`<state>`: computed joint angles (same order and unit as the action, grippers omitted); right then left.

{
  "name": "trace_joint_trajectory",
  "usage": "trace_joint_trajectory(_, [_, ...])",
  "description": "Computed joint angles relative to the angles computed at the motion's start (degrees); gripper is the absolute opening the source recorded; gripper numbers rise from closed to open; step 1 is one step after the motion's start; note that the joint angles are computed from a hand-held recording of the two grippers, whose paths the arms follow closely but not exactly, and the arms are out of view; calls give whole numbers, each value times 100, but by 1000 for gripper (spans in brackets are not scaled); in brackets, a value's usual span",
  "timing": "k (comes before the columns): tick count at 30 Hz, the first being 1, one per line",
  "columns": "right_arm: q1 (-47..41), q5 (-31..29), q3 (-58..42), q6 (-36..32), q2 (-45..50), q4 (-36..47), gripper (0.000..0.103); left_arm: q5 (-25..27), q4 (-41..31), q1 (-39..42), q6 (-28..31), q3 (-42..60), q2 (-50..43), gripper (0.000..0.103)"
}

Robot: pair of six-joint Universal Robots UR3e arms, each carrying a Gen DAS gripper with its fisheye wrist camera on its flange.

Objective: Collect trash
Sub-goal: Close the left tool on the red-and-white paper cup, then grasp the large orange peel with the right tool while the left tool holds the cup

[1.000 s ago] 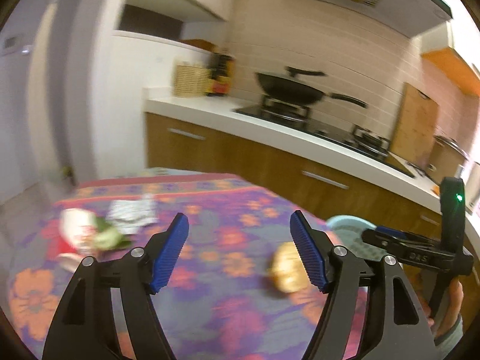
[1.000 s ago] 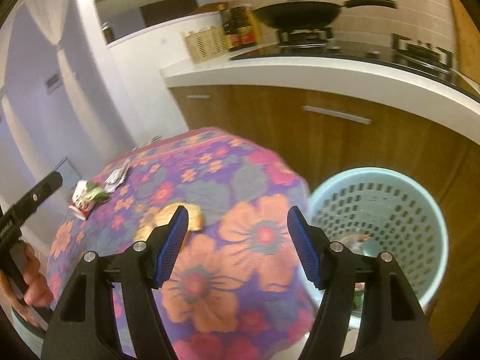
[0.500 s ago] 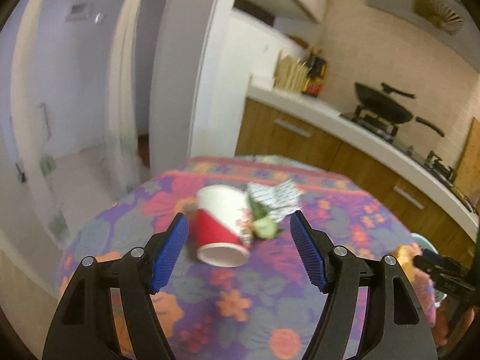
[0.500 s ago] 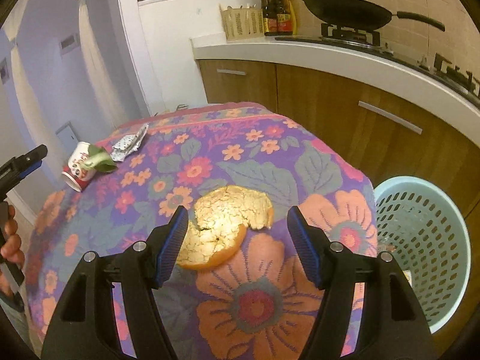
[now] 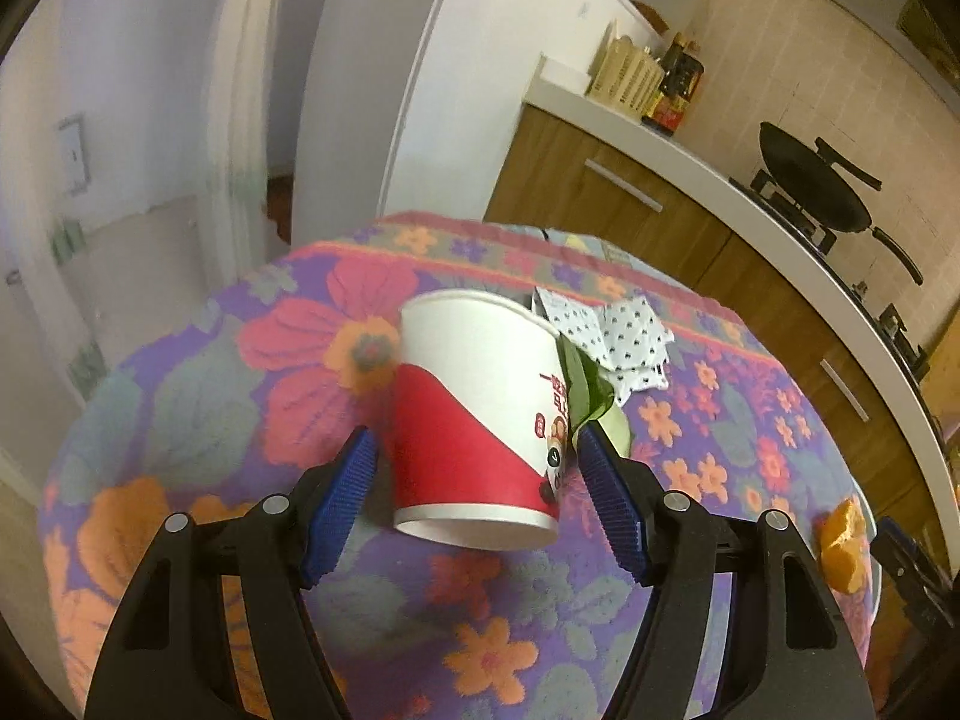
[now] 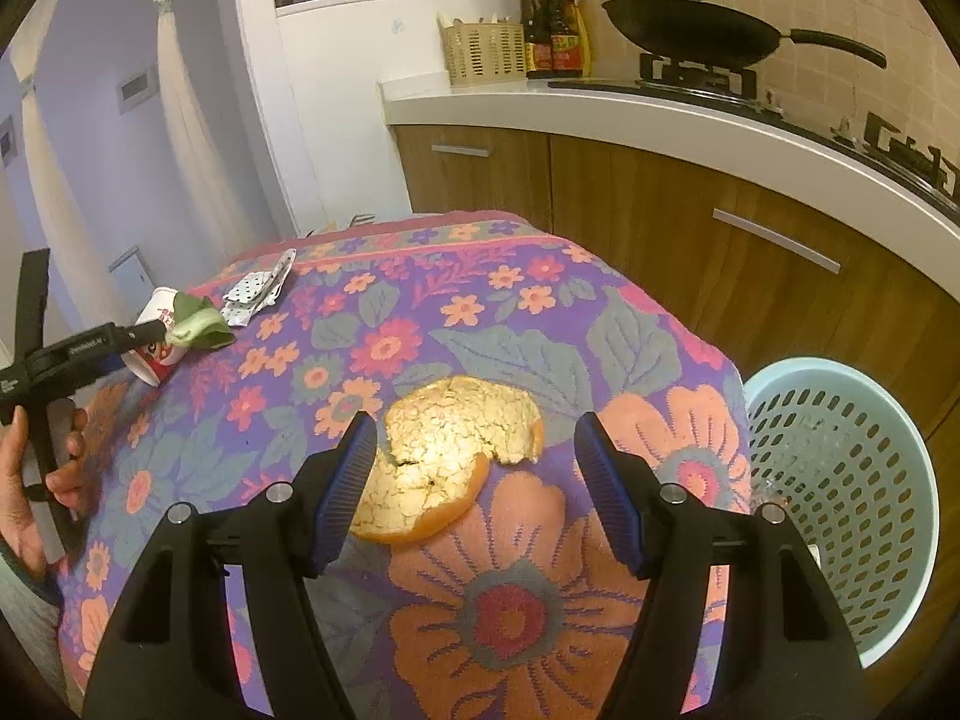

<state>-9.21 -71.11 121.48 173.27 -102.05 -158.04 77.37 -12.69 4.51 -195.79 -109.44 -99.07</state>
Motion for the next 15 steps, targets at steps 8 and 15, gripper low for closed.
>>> trace_joint_trajectory(8, [-113, 193, -476, 89, 303, 700, 65, 25, 190, -61, -72, -41, -49, 56])
trace_joint_trajectory(15, [213, -108, -1198, 478, 947, 1113, 73, 149, 793, -45, -266, -838, 618, 55])
